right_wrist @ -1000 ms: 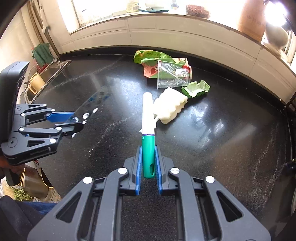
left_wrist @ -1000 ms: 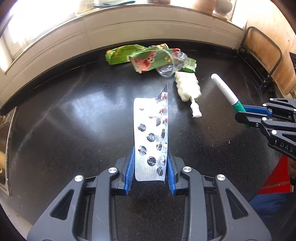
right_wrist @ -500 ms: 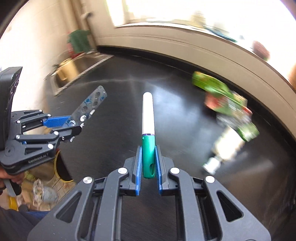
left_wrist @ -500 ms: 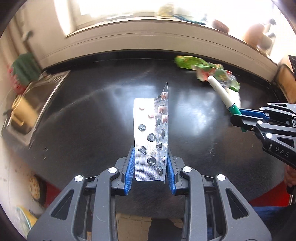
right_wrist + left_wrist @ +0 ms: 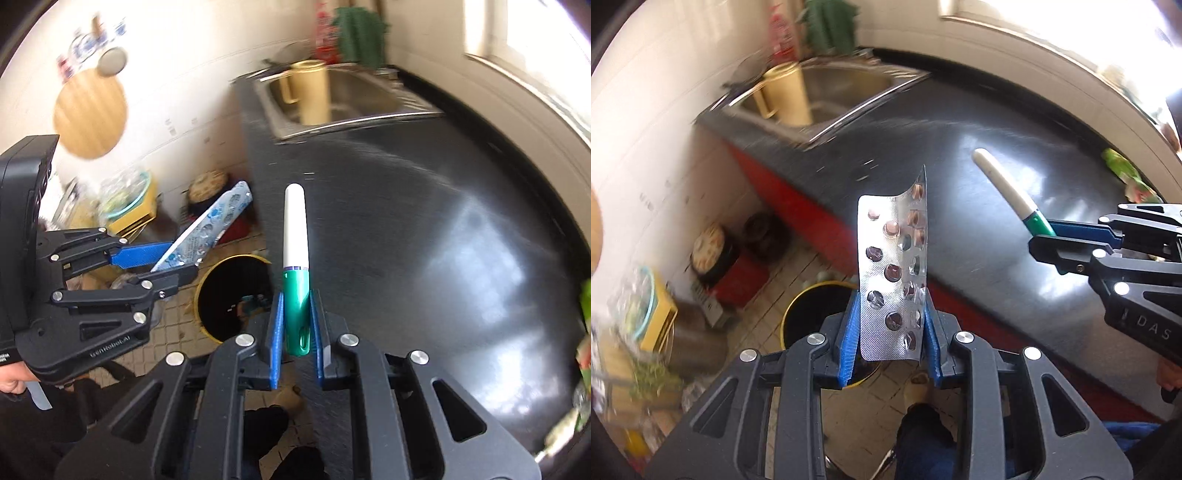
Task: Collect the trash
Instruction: 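Carry blister pack and marker over the bin and open both tools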
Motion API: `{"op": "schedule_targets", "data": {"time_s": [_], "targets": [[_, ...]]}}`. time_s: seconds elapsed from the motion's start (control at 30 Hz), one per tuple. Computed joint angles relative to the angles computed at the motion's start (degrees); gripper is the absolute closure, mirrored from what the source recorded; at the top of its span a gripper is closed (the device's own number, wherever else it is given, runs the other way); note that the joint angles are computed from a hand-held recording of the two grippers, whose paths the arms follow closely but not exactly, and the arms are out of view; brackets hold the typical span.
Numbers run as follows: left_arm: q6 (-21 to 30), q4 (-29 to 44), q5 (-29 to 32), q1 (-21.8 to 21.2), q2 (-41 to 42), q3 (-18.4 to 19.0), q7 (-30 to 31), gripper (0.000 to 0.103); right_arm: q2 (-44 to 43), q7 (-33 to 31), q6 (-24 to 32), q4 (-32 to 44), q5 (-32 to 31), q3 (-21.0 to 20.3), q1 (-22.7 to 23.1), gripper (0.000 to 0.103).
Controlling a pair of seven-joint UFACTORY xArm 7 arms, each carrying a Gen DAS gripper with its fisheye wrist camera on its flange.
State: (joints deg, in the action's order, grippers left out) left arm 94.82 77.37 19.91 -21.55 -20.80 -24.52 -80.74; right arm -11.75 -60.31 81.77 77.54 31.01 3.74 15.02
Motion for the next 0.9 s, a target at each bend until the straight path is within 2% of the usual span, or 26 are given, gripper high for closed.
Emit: {"op": "schedule_targets", "data": {"time_s": [0.23,0.57,0.9], "targets": [[0.57,-14.31,-8.54,0.6,-13.84,0.88,-6.26,0.073,-1.16,3.7,-0.98,-5.59,-1.22,5.57,5.95,0.089],[-6.6,-35.05,-17.84,2.29,-31.03,2.48,-7.66,0.073,3.11,11.0,-8.15,-8.89,-6.81,10.12,12.45,0.089],[-10.16,-41.85,-20.52,4.2,-35.61,3.43,-5.18,0.073,7.93,15.76,-11.34,-7.48,-11.3,11.43,15.23,0.089]]}}
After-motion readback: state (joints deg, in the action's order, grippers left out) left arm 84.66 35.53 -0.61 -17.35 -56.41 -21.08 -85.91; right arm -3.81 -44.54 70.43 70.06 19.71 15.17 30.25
